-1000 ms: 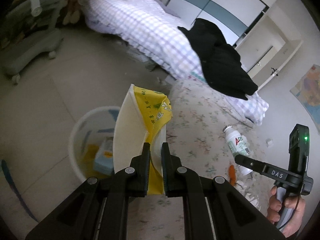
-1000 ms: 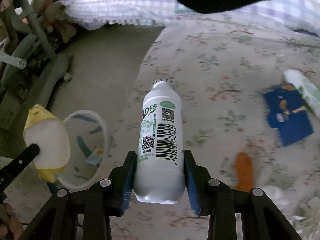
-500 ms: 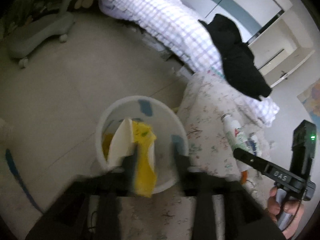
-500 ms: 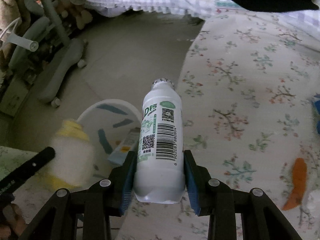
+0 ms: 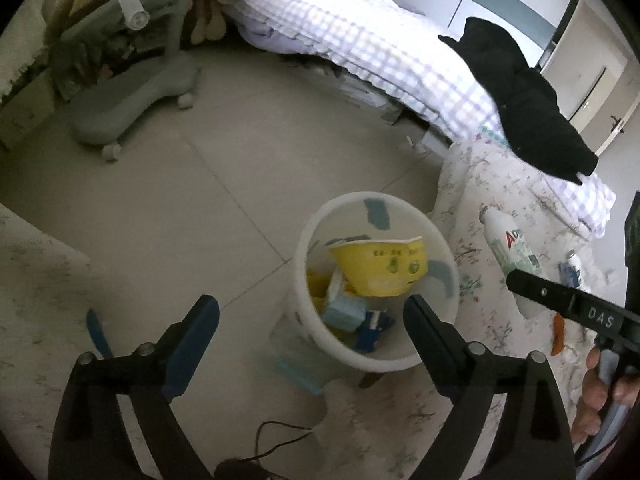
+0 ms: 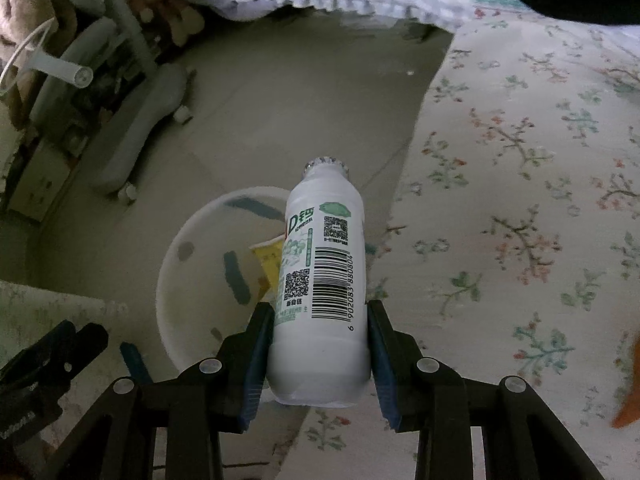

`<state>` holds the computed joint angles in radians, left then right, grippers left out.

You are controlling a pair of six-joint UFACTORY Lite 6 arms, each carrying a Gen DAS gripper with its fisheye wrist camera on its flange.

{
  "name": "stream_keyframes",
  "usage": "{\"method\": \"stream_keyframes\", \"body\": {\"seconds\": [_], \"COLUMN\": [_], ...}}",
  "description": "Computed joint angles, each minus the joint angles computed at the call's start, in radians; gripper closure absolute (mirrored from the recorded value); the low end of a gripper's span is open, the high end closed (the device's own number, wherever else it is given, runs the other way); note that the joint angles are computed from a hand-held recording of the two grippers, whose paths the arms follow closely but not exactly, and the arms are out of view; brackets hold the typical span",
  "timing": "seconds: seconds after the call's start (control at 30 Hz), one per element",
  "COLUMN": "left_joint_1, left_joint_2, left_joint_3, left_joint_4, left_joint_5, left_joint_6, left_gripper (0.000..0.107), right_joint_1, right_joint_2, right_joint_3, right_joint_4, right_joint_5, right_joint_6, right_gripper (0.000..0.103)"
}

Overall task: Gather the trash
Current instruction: 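Open both tools to drop the wrapper and bottle into the wastebasket, then move both tools back toward the remaining trash on the bed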

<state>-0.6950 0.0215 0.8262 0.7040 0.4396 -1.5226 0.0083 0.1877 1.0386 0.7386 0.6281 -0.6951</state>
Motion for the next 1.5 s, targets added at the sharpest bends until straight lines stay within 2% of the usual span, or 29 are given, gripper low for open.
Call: {"method": "stream_keyframes", "body": {"seconds": [0.2, 0.27, 0.3, 0.53, 0.73, 0.97, 1.1, 1.23, 1.33, 1.5], "left_joint_1": [-0.009, -0.013, -0.012, -0.038, -0.078, -0.141, -0.18, -0.218, -0.247, -0.297], "left_joint_2": [-0.049, -0.061, -0.068, -0.114, -0.121, -0.087, -0.065, -0.024, 0.022, 0.11], "left_joint_3": [-0.037, -0.051, -0.059, -0.088, -0.07, -0.015, 0.014, 0.058, 0.11, 0.207], "left_joint_4": [-0.014, -0.017, -0.02, -0.039, -0.046, -0.064, -0.051, -0.038, -0.041, -0.057], "left_joint_5": [0.04, 0.052, 0.053, 0.079, 0.098, 0.105, 0.076, 0.064, 0.06, 0.066], "left_joint_6": [0.014, 0.018, 0.025, 0.05, 0.049, 0.047, 0.001, -0.031, -0.031, -0.022], "left_gripper": [0.012, 0.012, 0.012, 0.011, 0.011, 0.011, 0.011, 0.011, 0.004, 0.004], "right_joint_1": [0.039, 0.044, 0.046, 0.063, 0.001, -0.195, -0.344, -0.531, -0.65, -0.821], "right_joint_2": [0.023, 0.027, 0.019, -0.048, -0.115, -0.237, -0.262, -0.229, -0.182, -0.114], "right_joint_3": [-0.005, -0.003, -0.009, -0.033, -0.056, -0.101, -0.097, -0.059, -0.016, 0.045], "right_joint_4": [0.131, 0.167, 0.18, 0.069, -0.009, -0.077, -0.107, -0.126, -0.161, -0.199], "right_joint_5": [-0.003, 0.011, 0.01, -0.028, -0.001, 0.088, 0.154, 0.233, 0.26, 0.299], "right_joint_6": [-0.097, -0.115, -0.122, -0.05, -0.027, -0.099, -0.16, -0.259, -0.301, -0.41], "right_gripper": [0.061, 0.049, 0.047, 0.044, 0.036, 0.028, 0.024, 0.022, 0.022, 0.022]}}
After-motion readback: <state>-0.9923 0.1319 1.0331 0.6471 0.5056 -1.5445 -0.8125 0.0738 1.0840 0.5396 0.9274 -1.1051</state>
